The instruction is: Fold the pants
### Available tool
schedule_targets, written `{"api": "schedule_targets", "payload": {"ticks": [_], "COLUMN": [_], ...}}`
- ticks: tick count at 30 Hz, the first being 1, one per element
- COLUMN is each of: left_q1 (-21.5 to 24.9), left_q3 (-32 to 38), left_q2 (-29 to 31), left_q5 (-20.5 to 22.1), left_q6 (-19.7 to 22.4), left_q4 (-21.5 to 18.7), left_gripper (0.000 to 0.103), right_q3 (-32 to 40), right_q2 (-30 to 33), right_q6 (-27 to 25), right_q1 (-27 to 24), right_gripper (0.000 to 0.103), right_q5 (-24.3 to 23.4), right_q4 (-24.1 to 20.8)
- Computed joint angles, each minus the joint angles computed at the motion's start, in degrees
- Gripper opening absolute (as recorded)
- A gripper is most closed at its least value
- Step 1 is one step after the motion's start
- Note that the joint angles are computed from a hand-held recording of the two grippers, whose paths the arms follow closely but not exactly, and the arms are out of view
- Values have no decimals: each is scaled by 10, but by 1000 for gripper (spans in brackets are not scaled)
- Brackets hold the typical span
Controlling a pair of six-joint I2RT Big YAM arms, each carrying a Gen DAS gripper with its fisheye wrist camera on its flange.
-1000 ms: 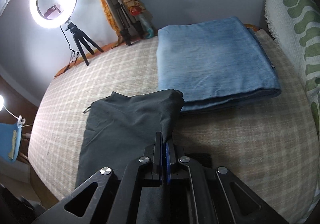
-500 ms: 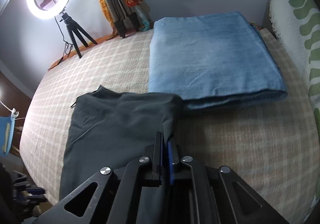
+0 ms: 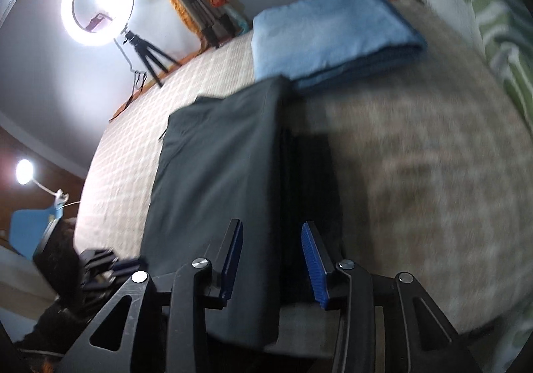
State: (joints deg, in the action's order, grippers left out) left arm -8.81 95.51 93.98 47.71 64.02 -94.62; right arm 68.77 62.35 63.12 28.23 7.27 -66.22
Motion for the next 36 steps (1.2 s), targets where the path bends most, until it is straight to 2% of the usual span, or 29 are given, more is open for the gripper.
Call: {"api": "schedule_targets", "payload": {"ticks": [5,8,10,12,16,21,24,27,31,36], "left_q1": [-4,-5,-8,-8,-2,12,18,20,21,15], "left_q3": [-13,-15,-16,-15,-4,21,48,62,69,58], "left_q2": [-4,-5,-6,-7,-7,2,18,24,25,10], "left_q5": [-1,1,0,-1,7,19,20,12,5,-9], "left_q6": [3,2,2,2,-16,-70,-101,-125,-140,-163], "left_q4": [3,4,7,7,8,29,30,44,57,97], "left_gripper": [9,9,9,9,21,41,42,42,42,48], "right_q3": [-15,-18,-8,-3,9,19,14,0,-7,-1], "right_q2": [-4,-1,11,15,15,10,9,3,3,12], "right_q6": [9,11,6,6,3,-4,-5,-1,-11,-24], "right_q1": [20,29,38,45,53,54,55,52,48,43], "right_gripper": [40,29,12,6,1,0,0,0,0,0], "right_q5": [-22,-30,-20,-6,17,34,38,34,32,33], "right_q4": [1,9,-8,-18,-41,-73,-85,-77,-78,-87]}}
